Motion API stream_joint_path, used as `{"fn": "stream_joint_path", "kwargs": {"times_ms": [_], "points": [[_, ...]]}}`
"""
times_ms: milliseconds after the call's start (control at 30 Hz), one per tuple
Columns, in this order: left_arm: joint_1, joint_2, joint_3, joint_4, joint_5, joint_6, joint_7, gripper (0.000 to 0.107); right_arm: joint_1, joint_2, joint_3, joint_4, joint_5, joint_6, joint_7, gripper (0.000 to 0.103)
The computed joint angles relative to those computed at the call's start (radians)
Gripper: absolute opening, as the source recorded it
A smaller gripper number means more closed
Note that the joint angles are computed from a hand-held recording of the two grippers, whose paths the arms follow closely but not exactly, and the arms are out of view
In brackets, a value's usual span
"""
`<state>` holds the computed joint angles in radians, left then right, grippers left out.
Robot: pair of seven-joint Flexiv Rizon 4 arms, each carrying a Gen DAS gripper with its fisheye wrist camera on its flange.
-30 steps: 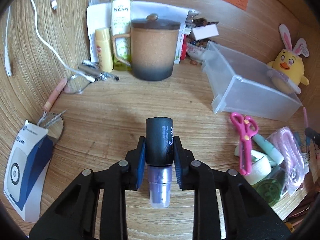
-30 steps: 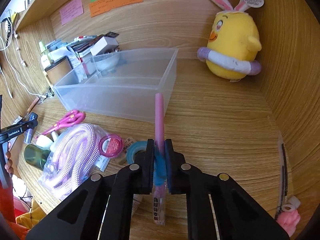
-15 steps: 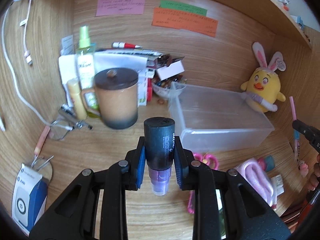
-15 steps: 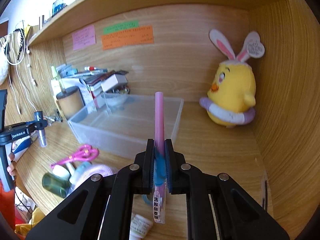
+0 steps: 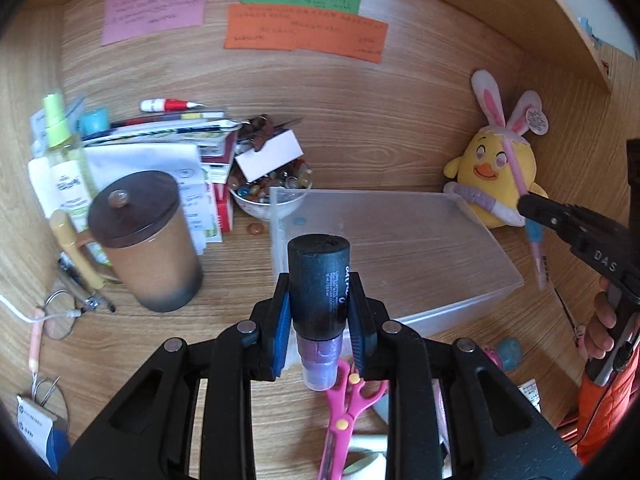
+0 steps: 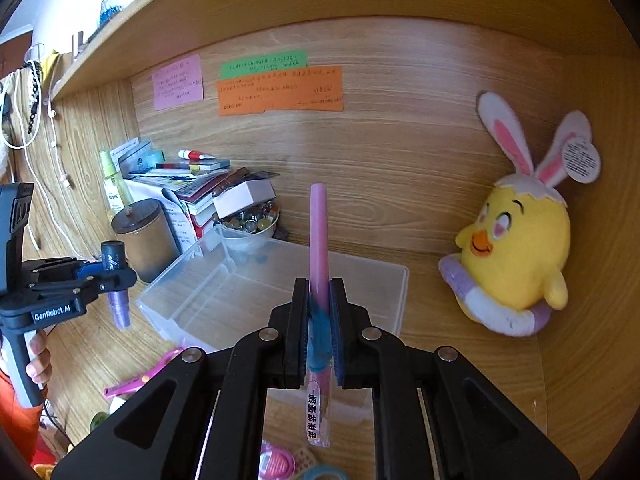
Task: Organize objects
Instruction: 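Carry both items over the clear box and open both grippers to drop them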
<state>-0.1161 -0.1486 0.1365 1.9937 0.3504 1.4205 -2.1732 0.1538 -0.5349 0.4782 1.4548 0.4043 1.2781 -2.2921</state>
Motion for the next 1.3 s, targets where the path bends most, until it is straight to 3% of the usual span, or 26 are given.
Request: {"fn": "stream_joint_path", "kwargs": {"times_ms": [367,567,833,1033,1133,1300], "points": [[0.018,-0.103,-0.032,-0.101,-0.156,-0.068,0.182,0.026,0.174,-0.101,-0.161,-0.073,-0.266,-0.038,0.18,0.009],[0.013,-0.151,-0.035,-0.145,-0.205,-0.143,0.253,0.026,0.18,-0.134,-0.157,-0.071,-0.358,-0.095,0.2,0.009],[0.032,-0.171,-0.068,-0.141,-0.302,-0.175,0.339,0.026,0.19,-0.152,-0.162,-0.074,-0.399,-0.171,0.2,0.009],[-0.009,-0.149,-0.036,-0.136,-0.254,-0.171,0.309,0.026,0.178,-0.149,-0.149,-0.097,-0.368,-0.237,0.196,0.009],[-0.024,-0.128,-0.024,-0.124,-0.225,-0.161,0.283,0.033,0.177,-0.136,-0.149,-0.084,-0.352,-0.235,0.188,0.011],[-0.065,-0.085,0.012,-0.115,-0.103,-0.159,0.178,0.057,0.159,-0.101,-0.137,-0.039,-0.318,-0.191,0.17,0.023]]}}
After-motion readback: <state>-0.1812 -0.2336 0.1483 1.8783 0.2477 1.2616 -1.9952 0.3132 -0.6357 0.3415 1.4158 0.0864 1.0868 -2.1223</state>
